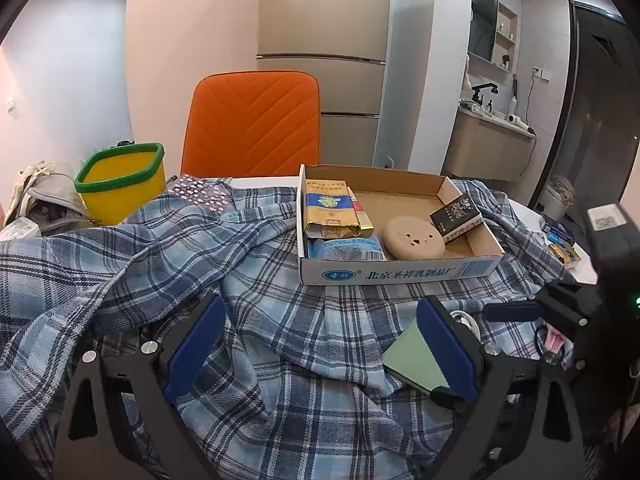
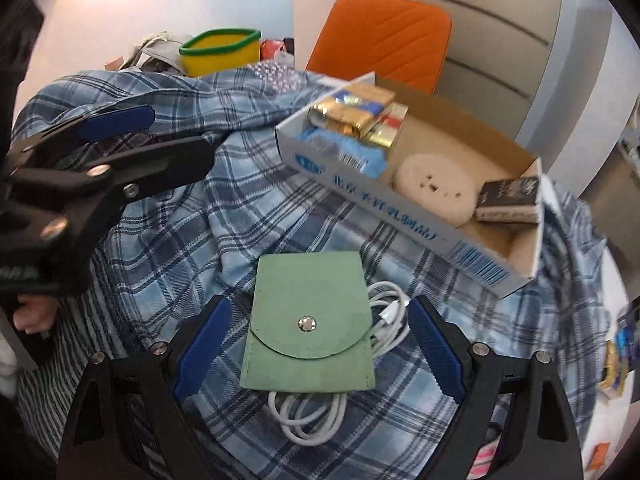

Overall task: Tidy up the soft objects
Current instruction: 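Grasp the mint-green snap pouch with the right tool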

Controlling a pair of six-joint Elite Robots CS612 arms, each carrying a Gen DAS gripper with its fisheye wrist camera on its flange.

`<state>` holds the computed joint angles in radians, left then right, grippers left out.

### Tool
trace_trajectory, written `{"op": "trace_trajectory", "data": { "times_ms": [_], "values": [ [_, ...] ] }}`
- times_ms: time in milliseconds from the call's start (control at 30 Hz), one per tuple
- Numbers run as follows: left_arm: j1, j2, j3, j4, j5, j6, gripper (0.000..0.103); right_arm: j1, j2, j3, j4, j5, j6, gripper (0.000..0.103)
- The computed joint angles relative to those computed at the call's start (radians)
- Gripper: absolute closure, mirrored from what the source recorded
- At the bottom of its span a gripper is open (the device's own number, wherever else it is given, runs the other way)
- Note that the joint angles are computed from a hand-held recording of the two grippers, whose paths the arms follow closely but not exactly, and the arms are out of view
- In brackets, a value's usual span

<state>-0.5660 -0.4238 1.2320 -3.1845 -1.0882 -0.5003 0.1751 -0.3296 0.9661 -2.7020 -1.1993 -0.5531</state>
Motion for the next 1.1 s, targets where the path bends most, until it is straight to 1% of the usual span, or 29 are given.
{"op": "trace_trajectory", "data": {
  "times_ms": [100,200,267,433,500,567,600,767,833,933,1033,1100],
  "values": [
    [0.003,-0.002,0.003,-0.002,-0.007,-0.022,0.008,0.001,0.005,-0.01,0.023,-0.001,-0.007,0.012],
    [0.006,-0.006,0.013,-0.029,-0.003,-0.048,0.008,0.005,0.009,-0.016,0.042,-0.006,-0.027,0.012],
    [0.007,-0.007,0.018,-0.045,-0.006,-0.055,0.008,0.007,0.01,-0.021,0.061,-0.008,-0.043,0.014],
    [0.006,-0.006,0.015,-0.042,-0.01,-0.04,0.008,0.01,0.02,-0.038,0.095,-0.016,-0.049,0.021],
    [0.005,-0.004,0.012,-0.043,-0.01,-0.028,0.008,0.01,0.02,-0.04,0.096,-0.012,-0.044,0.021],
    [0.003,-0.003,0.01,-0.042,-0.009,-0.018,0.008,0.009,0.021,-0.04,0.088,-0.011,-0.028,0.025],
    [0.002,-0.003,0.01,-0.041,-0.008,-0.016,0.008,0.009,0.02,-0.038,0.079,-0.017,-0.018,0.03],
    [0.002,-0.003,0.011,-0.043,-0.006,-0.015,0.009,0.004,0.001,0.005,0.001,-0.013,0.028,0.03],
    [0.002,-0.004,0.011,-0.043,-0.007,-0.015,0.009,-0.001,-0.01,0.024,-0.03,-0.023,0.091,0.03],
    [0.001,-0.003,0.009,-0.038,-0.007,-0.007,0.009,-0.013,-0.035,0.079,-0.126,-0.014,0.168,0.03],
    [-0.001,-0.002,0.007,-0.037,-0.007,0.005,0.009,-0.023,-0.058,0.136,-0.25,-0.037,0.237,0.03],
    [-0.002,-0.003,0.009,-0.043,-0.008,0.012,0.009,-0.029,-0.067,0.155,-0.298,-0.052,0.279,0.03]
  ]
}}
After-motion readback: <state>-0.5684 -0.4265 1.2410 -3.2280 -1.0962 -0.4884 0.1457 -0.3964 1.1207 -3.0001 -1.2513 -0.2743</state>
